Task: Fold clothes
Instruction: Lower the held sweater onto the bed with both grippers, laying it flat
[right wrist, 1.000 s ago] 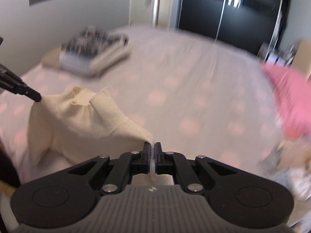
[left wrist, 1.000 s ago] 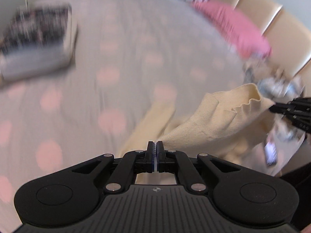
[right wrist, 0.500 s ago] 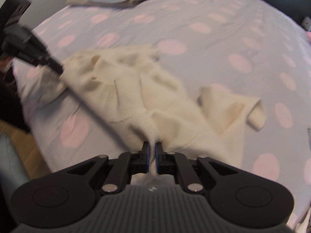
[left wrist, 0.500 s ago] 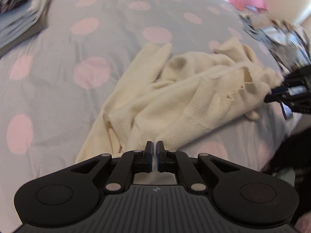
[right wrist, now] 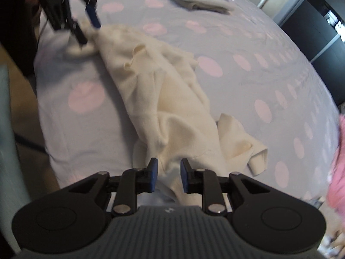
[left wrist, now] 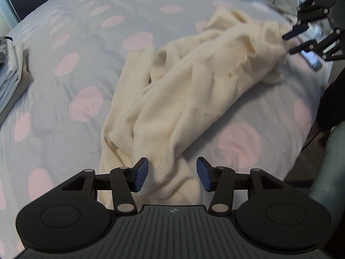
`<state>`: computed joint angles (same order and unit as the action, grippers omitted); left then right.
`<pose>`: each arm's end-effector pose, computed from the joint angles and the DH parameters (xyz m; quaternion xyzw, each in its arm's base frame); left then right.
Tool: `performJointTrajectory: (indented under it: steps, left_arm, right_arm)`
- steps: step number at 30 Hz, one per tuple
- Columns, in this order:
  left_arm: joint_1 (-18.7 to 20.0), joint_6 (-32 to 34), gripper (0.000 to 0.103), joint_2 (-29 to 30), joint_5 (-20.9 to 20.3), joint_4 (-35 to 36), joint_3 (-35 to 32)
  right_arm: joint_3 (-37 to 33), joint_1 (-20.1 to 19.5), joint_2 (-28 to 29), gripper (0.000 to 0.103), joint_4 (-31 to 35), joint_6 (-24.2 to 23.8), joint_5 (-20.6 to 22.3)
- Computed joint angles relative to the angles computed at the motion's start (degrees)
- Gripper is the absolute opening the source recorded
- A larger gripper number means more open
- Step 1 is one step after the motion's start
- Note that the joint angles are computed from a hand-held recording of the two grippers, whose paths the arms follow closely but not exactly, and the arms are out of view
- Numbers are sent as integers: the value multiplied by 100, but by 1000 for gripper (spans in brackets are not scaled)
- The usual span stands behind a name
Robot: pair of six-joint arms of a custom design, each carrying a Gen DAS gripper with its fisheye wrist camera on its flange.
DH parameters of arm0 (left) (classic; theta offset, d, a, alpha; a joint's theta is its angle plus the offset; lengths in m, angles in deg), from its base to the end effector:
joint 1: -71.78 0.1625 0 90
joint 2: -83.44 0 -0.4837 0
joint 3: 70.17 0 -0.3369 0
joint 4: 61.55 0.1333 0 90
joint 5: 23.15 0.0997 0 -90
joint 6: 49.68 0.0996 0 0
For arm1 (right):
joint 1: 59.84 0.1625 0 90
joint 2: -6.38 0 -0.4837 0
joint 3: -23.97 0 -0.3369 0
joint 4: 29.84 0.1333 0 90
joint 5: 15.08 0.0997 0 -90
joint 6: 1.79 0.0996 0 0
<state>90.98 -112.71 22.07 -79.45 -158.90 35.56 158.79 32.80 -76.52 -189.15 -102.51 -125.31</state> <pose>-0.4124 -0.3433 0.2253 0.1533 0.8993 -0.1338 0.3872 0.1167 -0.3857 0.3179 0.7470 -0.6242 -0.0335 0.2262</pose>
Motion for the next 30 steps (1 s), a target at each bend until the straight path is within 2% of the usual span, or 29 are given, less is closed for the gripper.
performJointTrajectory:
  steps: [3,5,7,8,10,11,14,17,19,22,25,27,28,29,30]
  left_arm:
    - [37,-30,47,59,-31,72,-12]
    - [60,-13,47,79,-36,66,-4]
    - [87,-25,45,79,-47,78,4]
    - [101,-52,41,63,-66,81,12]
    - [128,-168,18,37,-108,143,0]
    - [127,-265,14,8,-118,185,1]
    - [114,-568,9,-83,-137,341,4]
    - [91,-620,9,-82,-193,491,-16]
    - [55,-519,9,-59,-173,497,-11]
    - [-9,-288,9,-32,-128,438,15]
    - [-113,-102,10,1,-21,466,44]
    - [-207,104,13,29,82,489,65]
    - [-255,216,17,43,135,498,76]
    - [-294,346,19,51,159,490,89]
    - [-337,462,26,68,169,511,98]
  right_arm:
    - [353,-59,66,26,-697,-682,23]
    - [665,-102,333,31,-1658,-1140,-117]
    - [871,-139,634,27,-2430,-1479,-294]
    - [869,-157,690,13,-2456,-1505,-353]
    - [728,-147,587,8,-2032,-1350,-364]
    - [646,-126,532,7,-1822,-1225,-391]
    - [479,-98,469,4,-1566,-989,-582]
    - [452,-156,549,0,-1692,-994,-895]
    - [484,-233,518,0,-1687,-1159,-953]
    - [646,-400,261,1,-1663,-1627,-589]
    - [1016,-763,-235,5,-1861,-2643,397]
    - [1308,-1098,-541,17,-1955,-3501,1082]
    - [1449,-1251,-631,30,-2020,-3853,1363]
    - [1582,-1377,-652,36,-2146,-4116,1558]
    - [1676,-1447,-632,36,-2254,-4283,1636]
